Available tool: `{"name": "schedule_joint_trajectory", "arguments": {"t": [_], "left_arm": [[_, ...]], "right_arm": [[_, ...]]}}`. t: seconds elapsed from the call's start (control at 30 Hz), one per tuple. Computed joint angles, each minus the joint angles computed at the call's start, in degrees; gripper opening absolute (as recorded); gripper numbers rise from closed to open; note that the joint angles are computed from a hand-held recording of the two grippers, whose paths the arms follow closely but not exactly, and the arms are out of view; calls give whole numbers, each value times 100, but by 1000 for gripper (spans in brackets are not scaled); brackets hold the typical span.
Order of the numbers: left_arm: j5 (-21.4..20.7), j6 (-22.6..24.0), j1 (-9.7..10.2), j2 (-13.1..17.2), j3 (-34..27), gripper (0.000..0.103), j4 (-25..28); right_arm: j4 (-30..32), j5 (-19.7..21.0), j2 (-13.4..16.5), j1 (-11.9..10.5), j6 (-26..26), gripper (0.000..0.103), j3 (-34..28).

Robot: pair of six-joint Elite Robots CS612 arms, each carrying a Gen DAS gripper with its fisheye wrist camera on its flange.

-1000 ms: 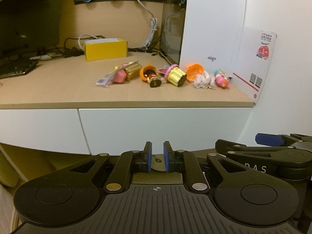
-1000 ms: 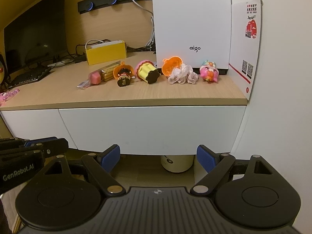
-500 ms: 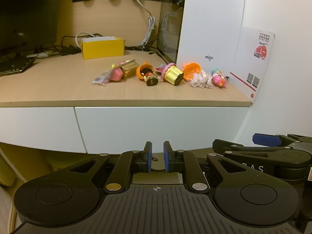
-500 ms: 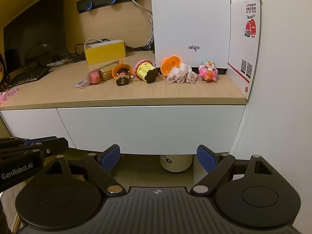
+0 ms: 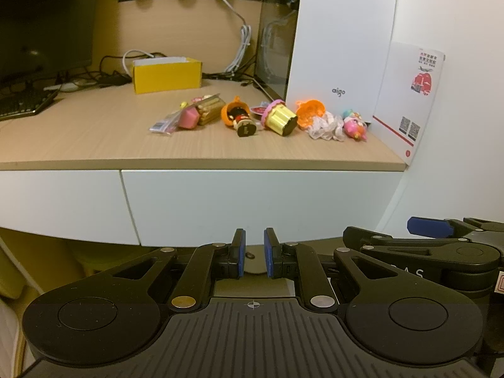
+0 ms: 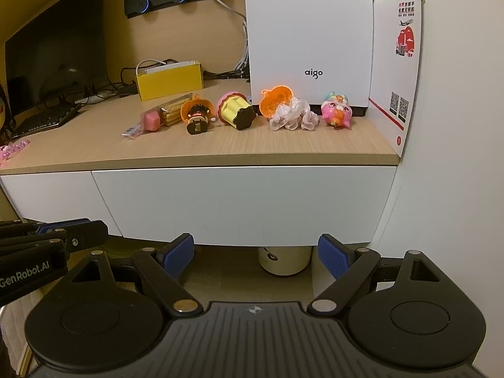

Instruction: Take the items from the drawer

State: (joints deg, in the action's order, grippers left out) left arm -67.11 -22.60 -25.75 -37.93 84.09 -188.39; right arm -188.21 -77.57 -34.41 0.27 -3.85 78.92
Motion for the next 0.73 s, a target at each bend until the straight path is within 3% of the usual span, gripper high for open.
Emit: {"name": "schedule_joint_trajectory", "arguments": {"t": [0.37,0.67,0.73], "left_arm": [[-78,49,10,10,-2,15,-22],[-410,180,153,43,-50,14,21],[-525,174,212,23,-72,14,90]], "right_arm": [[22,17,5,2,-28,87,11],[284,41,-7,-18,238,90,-71],[376,-30,-32,2,72,90,-81]]}}
